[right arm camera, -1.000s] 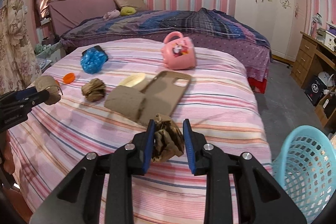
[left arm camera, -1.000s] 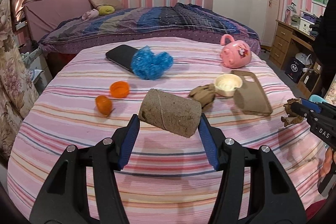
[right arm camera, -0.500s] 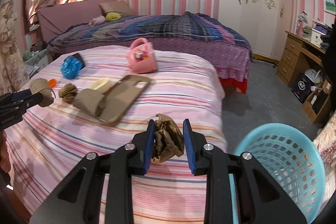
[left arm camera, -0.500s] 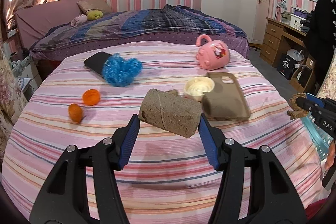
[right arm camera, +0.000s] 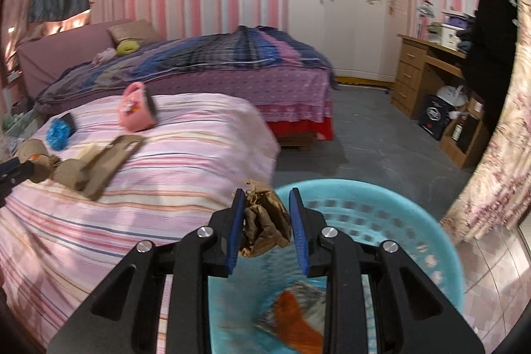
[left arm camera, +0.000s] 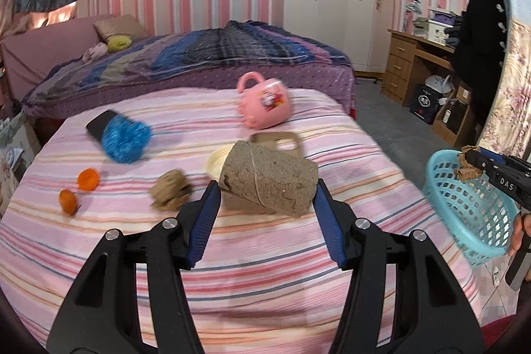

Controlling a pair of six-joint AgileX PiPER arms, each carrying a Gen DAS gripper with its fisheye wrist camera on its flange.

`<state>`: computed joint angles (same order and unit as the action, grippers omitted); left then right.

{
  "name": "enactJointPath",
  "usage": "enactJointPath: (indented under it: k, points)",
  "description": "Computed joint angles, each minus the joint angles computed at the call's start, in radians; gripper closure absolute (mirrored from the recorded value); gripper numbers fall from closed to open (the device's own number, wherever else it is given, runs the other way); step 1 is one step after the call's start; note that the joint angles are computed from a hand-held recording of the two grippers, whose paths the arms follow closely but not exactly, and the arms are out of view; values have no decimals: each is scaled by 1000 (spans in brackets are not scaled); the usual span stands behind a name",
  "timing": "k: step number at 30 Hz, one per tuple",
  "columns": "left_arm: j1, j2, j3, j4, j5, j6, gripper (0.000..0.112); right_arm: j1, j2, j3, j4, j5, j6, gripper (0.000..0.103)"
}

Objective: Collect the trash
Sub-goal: 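Carry the cardboard roll and brown cloth over the blue basket with both tools, then open both tools to drop the roll and cloth into the basket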

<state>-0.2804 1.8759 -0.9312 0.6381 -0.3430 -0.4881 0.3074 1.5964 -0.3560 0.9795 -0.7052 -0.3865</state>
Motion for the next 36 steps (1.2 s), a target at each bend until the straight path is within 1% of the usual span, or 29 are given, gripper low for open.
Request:
enactJointPath:
  k: [1,4,6,8,11,14,16,18,19,23,26,30,34,36]
  points:
    - [-32,-1,-3,-58,12,50,56,-19,-5,12,-8,-3,4,76]
    - [-93,2,-10,-163,28,130,56,-86,-14,49,-24,-18,-11,76]
    - [-134,16,-28,-203,40,140,56,-156,-24,82,-96,-15,34,76]
    - [-182,34,-42,-246,45,143,56,-191,-23,100,-132,-20,57,76]
    - [-255,56,-48,-359,37,216,56,-268,-31,136,-206,-27,83,76]
    - [-316,71,-51,-428,24,266,56,-336,-33,165,-287,-39,123,76]
    - [-354,80,-56,-487,18,317,56,-403,-39,193,-383,-50,173,76]
    - [-396,91,-70,-535,20,352,56,-456,-37,210,-462,-59,220,76]
    - [-408,97,-85,-536,30,350,56,-481,-35,219,-497,-65,239,76]
    - [-481,126,-125,-601,45,404,56,-519,-23,232,-541,-82,262,76]
    - [-527,141,-139,-670,42,474,56,-557,-20,241,-579,-91,281,76]
    - [-558,170,-177,-676,64,467,56,-592,-18,250,-616,-99,310,76]
    - [-591,193,-220,-777,80,567,56,-617,-10,256,-649,-112,331,76]
    - [-595,200,-237,-758,95,546,55,-618,-10,256,-651,-112,331,76]
